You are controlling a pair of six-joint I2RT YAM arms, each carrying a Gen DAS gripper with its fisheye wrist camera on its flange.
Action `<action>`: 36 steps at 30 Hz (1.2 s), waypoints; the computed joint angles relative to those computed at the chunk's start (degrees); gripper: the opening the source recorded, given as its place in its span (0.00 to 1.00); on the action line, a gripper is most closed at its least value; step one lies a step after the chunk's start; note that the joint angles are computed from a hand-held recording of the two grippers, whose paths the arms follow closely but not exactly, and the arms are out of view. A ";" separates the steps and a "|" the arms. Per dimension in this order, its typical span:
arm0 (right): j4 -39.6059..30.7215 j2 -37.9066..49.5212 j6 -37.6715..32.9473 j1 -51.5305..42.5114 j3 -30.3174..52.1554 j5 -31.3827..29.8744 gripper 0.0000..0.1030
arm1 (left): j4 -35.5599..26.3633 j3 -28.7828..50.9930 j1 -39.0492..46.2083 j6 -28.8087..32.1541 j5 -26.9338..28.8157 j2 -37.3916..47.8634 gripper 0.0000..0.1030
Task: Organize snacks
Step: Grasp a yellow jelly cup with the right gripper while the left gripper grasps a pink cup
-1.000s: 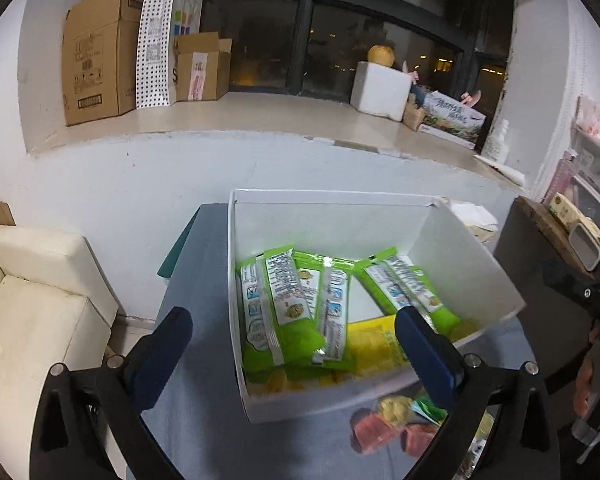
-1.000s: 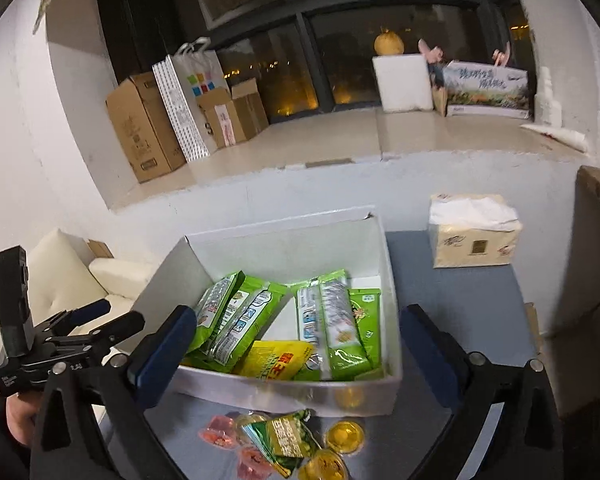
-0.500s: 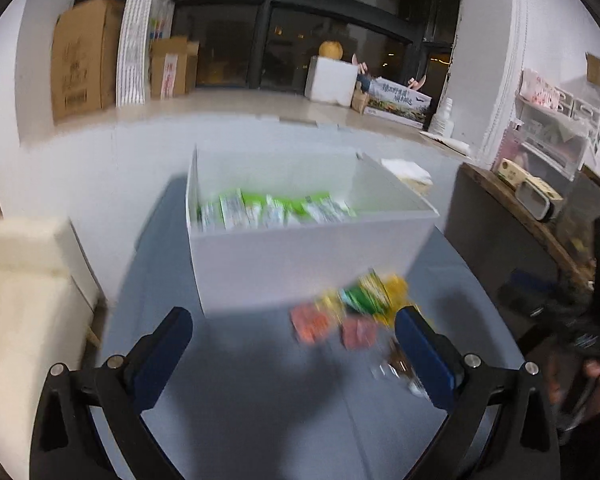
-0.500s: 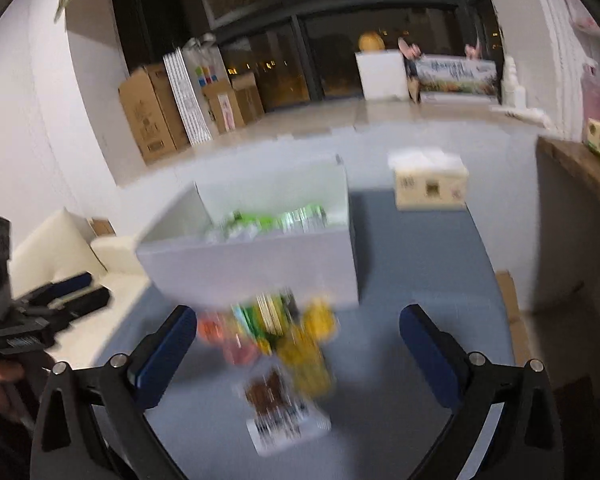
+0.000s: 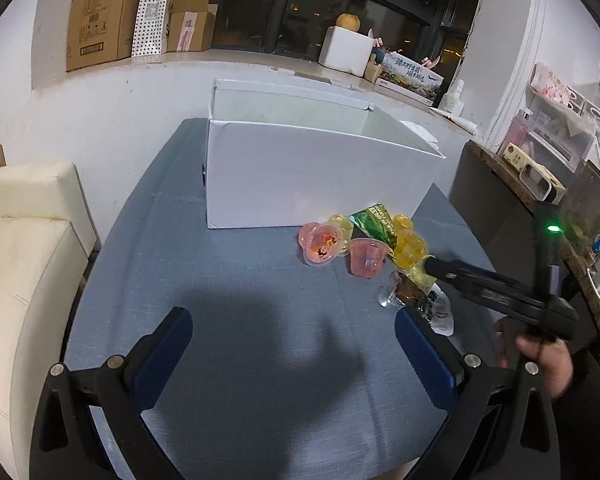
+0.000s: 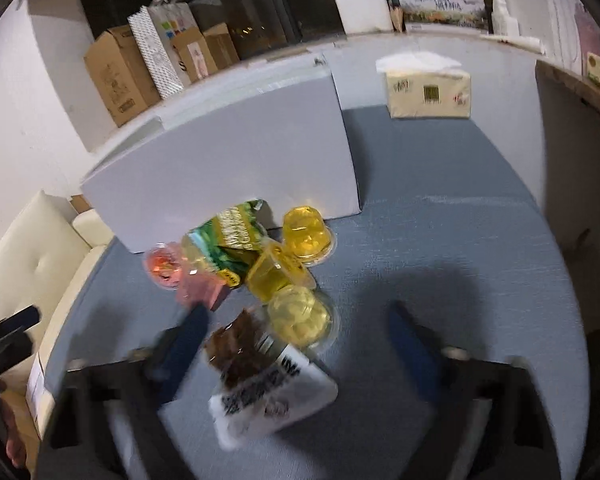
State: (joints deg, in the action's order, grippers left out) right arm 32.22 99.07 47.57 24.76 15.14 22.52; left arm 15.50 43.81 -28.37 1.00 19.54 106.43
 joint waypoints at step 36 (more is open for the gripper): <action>-15.18 -23.04 10.66 13.36 -10.39 14.93 0.34 | -12.16 38.21 -9.40 -0.98 -12.47 30.75 0.69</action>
